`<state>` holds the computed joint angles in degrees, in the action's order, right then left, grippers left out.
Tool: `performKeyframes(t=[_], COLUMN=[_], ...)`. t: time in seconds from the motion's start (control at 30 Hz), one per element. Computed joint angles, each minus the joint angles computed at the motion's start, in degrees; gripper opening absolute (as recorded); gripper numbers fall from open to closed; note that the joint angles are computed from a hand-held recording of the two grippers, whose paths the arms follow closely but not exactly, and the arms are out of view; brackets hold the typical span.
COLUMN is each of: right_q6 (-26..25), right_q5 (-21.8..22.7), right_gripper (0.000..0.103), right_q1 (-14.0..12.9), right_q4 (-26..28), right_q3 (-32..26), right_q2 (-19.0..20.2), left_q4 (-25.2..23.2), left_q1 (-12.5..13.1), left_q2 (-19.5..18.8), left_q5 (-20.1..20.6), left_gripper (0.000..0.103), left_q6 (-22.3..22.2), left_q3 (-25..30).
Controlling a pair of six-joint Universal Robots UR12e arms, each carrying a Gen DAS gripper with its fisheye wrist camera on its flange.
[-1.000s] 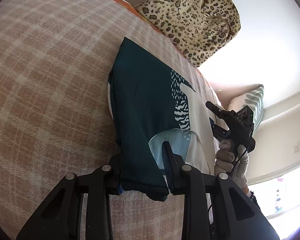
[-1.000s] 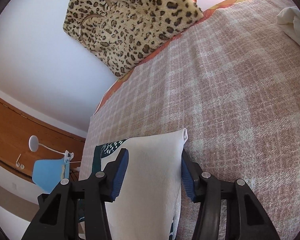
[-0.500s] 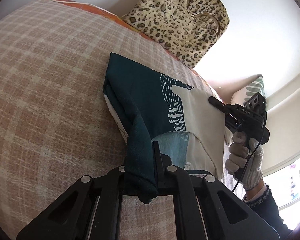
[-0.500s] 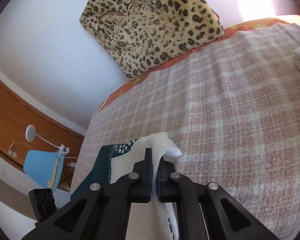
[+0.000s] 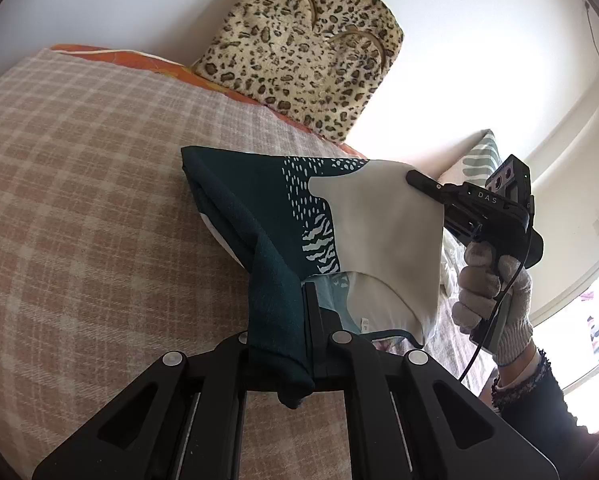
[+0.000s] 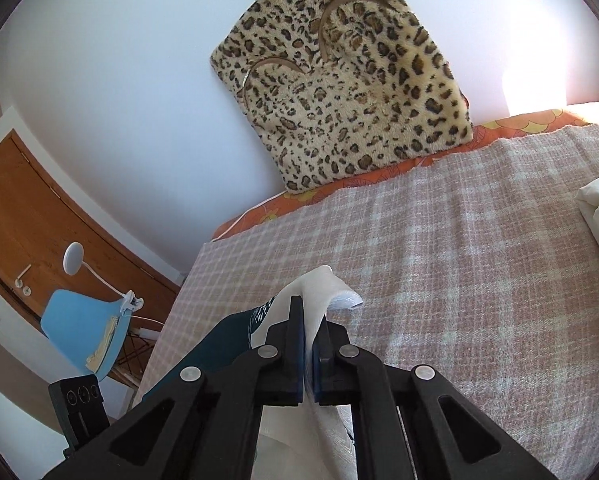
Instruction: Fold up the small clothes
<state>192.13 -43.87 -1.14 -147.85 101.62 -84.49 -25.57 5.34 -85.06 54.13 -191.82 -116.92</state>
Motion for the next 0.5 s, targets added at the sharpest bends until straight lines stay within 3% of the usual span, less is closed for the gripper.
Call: performKeyframes(t=[0.13, 0.5], right_q6=[-0.4, -2.8], right_q5=[-0.7, -1.7], right_gripper=[0.0, 0.0], right_q1=[-1.0, -6.6], right_q4=[-0.3, 2.0], right_q3=[0.5, 3.2], right_q2=[-1.5, -6.3], left_q4=[0.9, 5.8], left_q1=[-1.8, -8.0], left_q2=[-0.2, -3.8], left_q5=[0.5, -0.2], left_gripper=[0.005, 0.005], left_q6=[1.4, -0.2], left_q3=[0.6, 4.6])
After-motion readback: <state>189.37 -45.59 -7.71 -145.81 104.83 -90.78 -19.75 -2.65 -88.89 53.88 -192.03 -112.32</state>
